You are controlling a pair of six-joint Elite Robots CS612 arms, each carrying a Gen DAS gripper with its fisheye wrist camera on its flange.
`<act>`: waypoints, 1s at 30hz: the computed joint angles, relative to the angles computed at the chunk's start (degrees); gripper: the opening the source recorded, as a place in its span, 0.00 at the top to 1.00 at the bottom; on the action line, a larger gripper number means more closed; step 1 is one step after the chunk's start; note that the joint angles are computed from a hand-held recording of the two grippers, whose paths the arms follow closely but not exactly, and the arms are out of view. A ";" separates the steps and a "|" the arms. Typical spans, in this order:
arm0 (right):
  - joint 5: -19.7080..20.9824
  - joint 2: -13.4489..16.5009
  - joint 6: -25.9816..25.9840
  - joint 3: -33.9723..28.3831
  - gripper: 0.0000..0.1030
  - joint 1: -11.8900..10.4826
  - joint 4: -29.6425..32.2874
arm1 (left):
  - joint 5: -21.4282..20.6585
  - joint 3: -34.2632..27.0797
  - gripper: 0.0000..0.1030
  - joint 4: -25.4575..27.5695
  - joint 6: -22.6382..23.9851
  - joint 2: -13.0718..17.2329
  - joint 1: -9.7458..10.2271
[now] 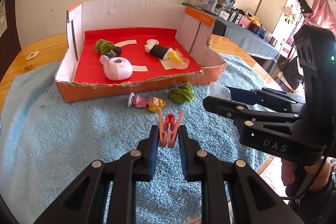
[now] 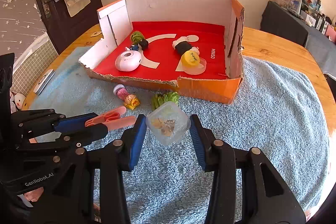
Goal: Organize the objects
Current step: 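Grasp the clear container with the right tool while the left tool grasps the pink clip, then carry the clear container with the right tool while the left tool carries the pink clip into the box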
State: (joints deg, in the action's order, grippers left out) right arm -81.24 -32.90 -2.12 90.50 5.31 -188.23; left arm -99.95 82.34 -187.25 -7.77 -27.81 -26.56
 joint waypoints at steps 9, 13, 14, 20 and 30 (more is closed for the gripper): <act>0.49 -0.85 -0.48 0.85 0.61 0.26 -1.37 | -0.08 1.63 0.81 -2.79 -0.31 -1.13 0.21; 1.18 -1.06 -0.41 0.93 0.61 0.26 -1.62 | 0.10 1.72 0.81 -3.69 -0.74 -1.39 0.47; 1.16 -1.10 -0.46 0.92 0.61 0.29 -1.72 | 0.15 1.68 0.81 -3.84 -0.82 -1.41 0.52; 1.27 -1.27 -0.78 0.62 0.61 0.43 -1.98 | 0.43 1.11 0.81 -4.23 -0.95 -1.44 0.77; 1.38 -1.02 -1.15 -0.88 0.61 0.44 -1.23 | 0.94 -1.06 0.81 -3.47 -1.19 -1.00 1.20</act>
